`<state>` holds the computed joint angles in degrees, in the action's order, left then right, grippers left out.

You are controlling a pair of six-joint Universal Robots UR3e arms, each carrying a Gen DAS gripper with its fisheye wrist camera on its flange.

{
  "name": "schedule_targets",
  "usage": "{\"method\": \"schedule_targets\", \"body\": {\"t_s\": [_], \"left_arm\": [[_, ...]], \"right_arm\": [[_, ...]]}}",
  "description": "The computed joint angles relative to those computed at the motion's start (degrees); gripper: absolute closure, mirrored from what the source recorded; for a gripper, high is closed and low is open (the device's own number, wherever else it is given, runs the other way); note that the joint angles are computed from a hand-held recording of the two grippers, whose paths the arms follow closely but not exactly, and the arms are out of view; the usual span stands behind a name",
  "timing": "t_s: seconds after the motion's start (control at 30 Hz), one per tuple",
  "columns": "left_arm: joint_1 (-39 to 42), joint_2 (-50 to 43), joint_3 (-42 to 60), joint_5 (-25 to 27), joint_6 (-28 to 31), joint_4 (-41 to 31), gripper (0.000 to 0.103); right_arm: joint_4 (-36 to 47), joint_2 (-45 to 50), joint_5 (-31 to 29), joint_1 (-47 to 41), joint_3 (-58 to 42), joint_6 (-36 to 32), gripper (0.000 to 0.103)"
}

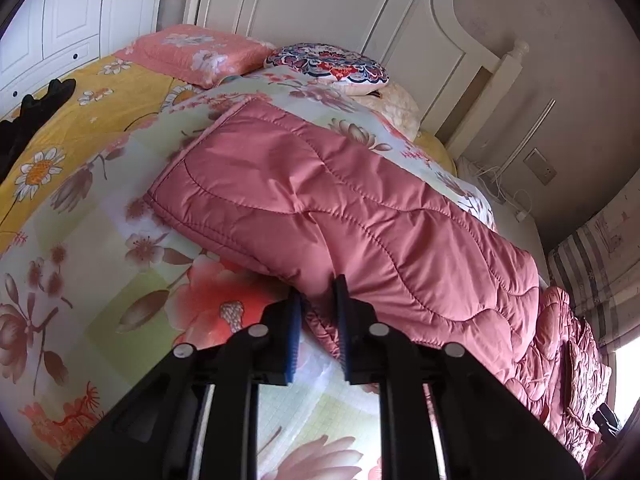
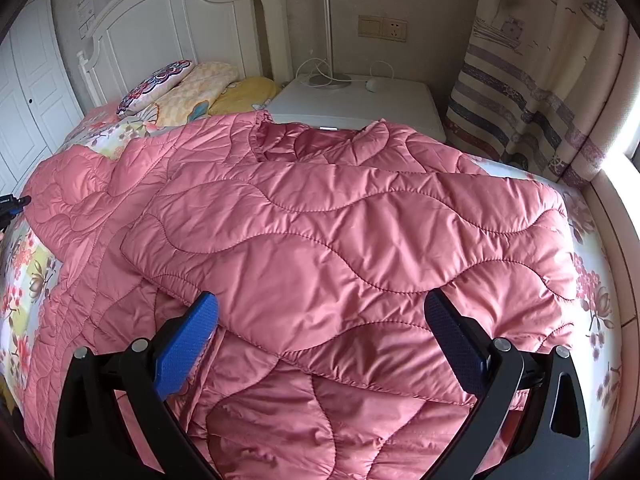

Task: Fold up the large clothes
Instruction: 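Grasp the other sleeve with the left tool and lift it over the coat body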

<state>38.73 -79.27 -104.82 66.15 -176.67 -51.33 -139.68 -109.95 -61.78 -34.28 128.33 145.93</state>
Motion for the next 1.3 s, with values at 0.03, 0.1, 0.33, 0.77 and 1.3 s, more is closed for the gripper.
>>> {"method": "schedule_targets", "body": {"t_s": [0.03,0.1,0.33,0.77,1.3], "left_arm": [[0.4,0.3,-0.4,-0.7,0.0,0.4,0.091],[0.8,0.9,-0.9,-1.3,-0.1,0.5,0.092],[1.3,2.9,0.8,-2.9,0.5,-0.8,0.094],[-12.8,2.6,16.2,4.6,-1.2,-5.0,0.094],[-62.6,-31.3,68.7,27.5,-8.5,-18.1,0.094]], "right_arm": [[0.1,0.0,0.2,0.2,-0.1,0.1,0.004],[0.4,-0.3,0.8,0.3,-0.1,0.1,0.004],[-1.6,-0.4,0.7,2.0,-0.3,1.4,0.004],[0.3,-0.8,2.7,-0.9,-0.7,1.7,0.004],[43.5,-23.2,19.3,-31.8,-1.5,-26.2,0.004]]}}
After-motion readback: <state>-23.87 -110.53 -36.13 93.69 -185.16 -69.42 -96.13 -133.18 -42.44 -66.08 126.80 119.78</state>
